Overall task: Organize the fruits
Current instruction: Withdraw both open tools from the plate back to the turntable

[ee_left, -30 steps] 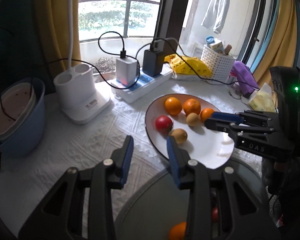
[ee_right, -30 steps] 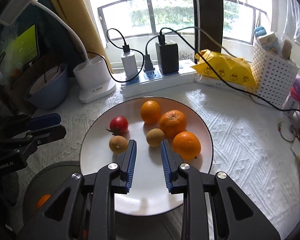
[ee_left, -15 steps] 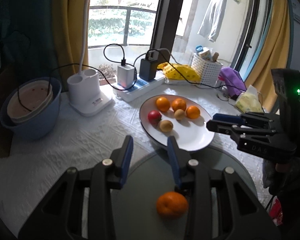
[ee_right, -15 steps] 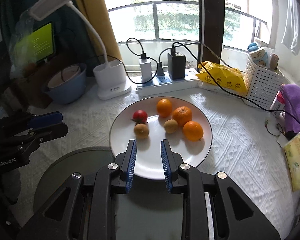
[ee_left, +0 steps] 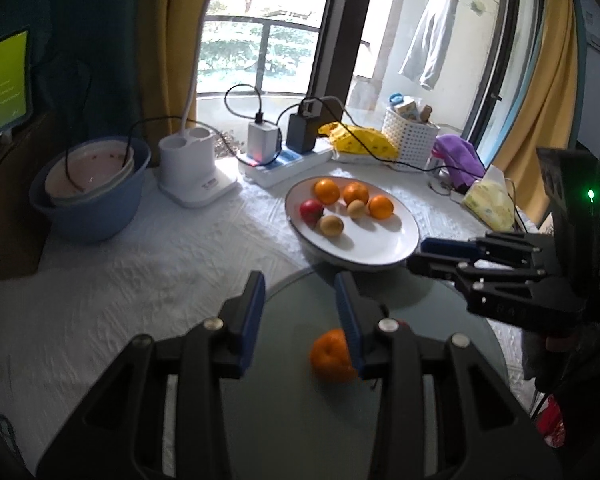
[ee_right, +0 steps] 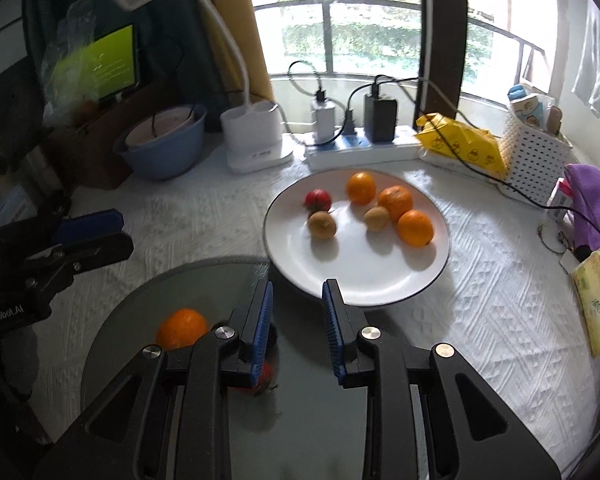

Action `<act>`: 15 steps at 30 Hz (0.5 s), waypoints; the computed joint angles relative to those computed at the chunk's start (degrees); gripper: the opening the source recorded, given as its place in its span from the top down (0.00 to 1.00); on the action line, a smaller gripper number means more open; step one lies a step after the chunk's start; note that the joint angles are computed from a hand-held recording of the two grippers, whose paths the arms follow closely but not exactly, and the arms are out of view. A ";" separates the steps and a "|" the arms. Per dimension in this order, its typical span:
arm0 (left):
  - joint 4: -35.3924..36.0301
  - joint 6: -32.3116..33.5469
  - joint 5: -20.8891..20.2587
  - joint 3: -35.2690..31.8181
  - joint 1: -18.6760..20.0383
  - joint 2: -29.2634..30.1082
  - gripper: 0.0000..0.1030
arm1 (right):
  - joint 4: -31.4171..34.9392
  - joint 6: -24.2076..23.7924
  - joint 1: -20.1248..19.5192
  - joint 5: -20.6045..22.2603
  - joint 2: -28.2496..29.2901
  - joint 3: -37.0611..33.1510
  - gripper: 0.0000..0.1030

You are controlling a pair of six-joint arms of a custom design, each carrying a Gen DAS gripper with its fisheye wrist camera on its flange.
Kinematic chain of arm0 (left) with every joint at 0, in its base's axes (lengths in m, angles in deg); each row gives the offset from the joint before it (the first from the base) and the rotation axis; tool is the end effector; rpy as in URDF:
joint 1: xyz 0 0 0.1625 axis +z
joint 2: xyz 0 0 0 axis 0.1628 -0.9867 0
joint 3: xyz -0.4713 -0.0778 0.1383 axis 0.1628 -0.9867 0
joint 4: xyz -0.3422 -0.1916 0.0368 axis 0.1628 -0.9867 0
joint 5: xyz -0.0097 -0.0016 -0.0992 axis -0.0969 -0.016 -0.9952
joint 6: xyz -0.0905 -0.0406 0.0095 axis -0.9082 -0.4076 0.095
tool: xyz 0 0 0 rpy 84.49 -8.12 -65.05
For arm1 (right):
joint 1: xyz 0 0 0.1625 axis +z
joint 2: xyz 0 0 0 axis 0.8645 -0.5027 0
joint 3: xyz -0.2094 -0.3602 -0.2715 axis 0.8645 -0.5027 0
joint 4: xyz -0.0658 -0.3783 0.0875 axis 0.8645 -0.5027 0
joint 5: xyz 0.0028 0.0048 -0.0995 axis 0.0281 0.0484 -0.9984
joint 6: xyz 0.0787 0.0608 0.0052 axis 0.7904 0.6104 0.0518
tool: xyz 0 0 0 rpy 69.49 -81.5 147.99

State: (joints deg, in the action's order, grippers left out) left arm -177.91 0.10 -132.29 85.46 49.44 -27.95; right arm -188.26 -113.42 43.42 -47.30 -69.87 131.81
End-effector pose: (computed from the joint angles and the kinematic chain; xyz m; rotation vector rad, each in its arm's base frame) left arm -0.2103 -0.7097 0.2083 0.6568 2.4612 -0.9501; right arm 0.2666 -0.7361 0.1626 0.8350 -2.4083 0.6500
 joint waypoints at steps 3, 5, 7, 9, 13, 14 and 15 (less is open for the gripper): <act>-0.19 -1.04 0.24 1.12 0.04 -0.28 0.63 | 0.41 0.10 -0.06 0.09 -0.09 1.09 0.60; -0.43 -1.67 0.38 2.06 0.08 -0.57 0.63 | 0.54 0.34 -0.12 -0.06 -0.08 1.72 0.59; -0.66 -2.09 0.43 2.79 0.11 -0.78 0.63 | 0.68 0.46 -0.29 0.02 -0.15 2.30 0.59; -0.69 -2.42 0.64 3.47 0.10 -0.91 0.63 | 1.01 0.66 -0.45 -0.10 -0.09 2.49 0.58; -2.03 -2.62 0.90 4.79 0.10 -0.87 0.61 | 1.83 0.95 -0.83 0.11 -0.24 3.22 0.58; -2.27 -2.72 1.01 4.99 0.14 -0.80 0.60 | 2.00 0.96 -0.90 0.16 -0.29 3.38 0.58; -2.41 -2.98 1.05 5.24 0.19 -0.75 0.60 | 2.28 0.91 -0.93 0.05 -0.27 3.46 0.58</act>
State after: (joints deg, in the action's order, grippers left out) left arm -180.32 -2.88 -131.24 90.70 49.63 -28.70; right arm -185.97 -112.51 42.48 -47.25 -70.14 135.26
